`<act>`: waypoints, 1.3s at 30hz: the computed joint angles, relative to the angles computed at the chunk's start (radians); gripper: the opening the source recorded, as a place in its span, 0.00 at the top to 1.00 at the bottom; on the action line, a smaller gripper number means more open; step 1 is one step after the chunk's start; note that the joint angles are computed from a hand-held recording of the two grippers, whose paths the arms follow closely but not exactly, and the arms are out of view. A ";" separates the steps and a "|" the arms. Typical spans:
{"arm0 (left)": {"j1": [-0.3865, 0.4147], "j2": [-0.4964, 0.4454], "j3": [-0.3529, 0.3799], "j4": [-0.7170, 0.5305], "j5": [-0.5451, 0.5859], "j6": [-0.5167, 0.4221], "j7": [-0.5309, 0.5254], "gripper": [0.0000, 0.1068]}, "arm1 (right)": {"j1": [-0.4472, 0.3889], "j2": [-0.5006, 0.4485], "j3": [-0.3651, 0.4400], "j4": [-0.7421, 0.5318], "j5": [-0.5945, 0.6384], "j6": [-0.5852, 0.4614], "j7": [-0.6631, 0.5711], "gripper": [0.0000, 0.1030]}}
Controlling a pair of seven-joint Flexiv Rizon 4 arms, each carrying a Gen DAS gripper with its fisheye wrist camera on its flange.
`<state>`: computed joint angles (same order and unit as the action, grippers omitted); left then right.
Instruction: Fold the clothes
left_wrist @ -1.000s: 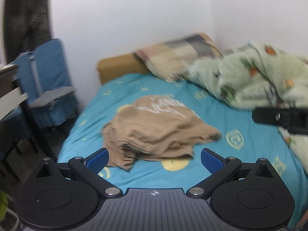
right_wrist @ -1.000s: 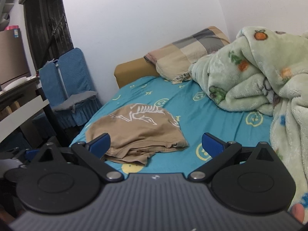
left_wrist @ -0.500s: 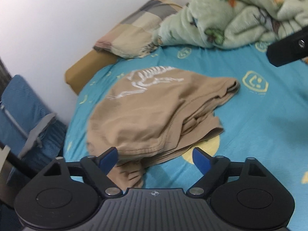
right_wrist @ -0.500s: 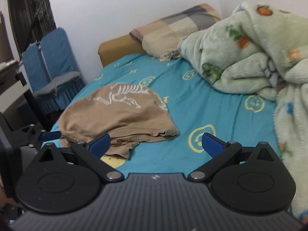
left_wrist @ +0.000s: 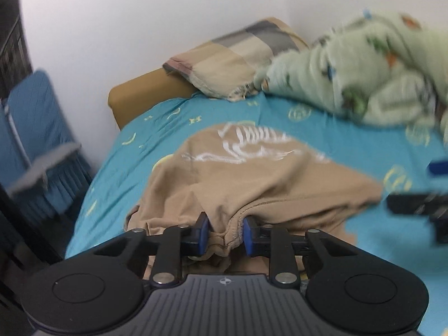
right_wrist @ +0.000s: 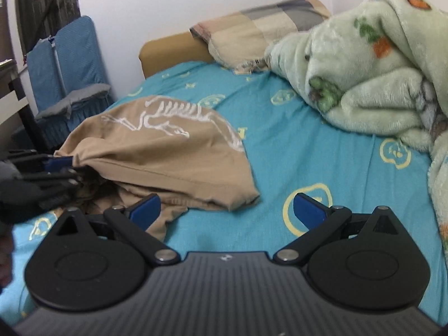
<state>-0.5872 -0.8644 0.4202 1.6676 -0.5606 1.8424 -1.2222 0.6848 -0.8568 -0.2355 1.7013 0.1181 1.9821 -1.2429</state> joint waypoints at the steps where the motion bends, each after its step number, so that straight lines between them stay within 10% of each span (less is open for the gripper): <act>1: 0.015 0.022 -0.026 0.013 0.002 0.011 -0.012 0.78 | 0.008 -0.006 -0.008 -0.001 0.001 0.024 -0.011 0.00; 17: 0.120 0.228 -0.292 0.237 -0.080 0.219 -0.099 0.88 | 0.085 -0.186 -0.100 -0.266 0.130 0.041 -0.164 0.00; 30: 0.230 0.374 -0.454 0.465 0.023 0.518 -0.307 0.91 | 0.031 -0.035 0.043 -0.152 0.253 0.233 -0.232 0.00; 39: 0.243 0.470 -0.479 0.593 0.006 0.549 -0.407 0.91 | 0.284 0.062 -0.236 0.047 0.416 -0.031 -0.208 0.00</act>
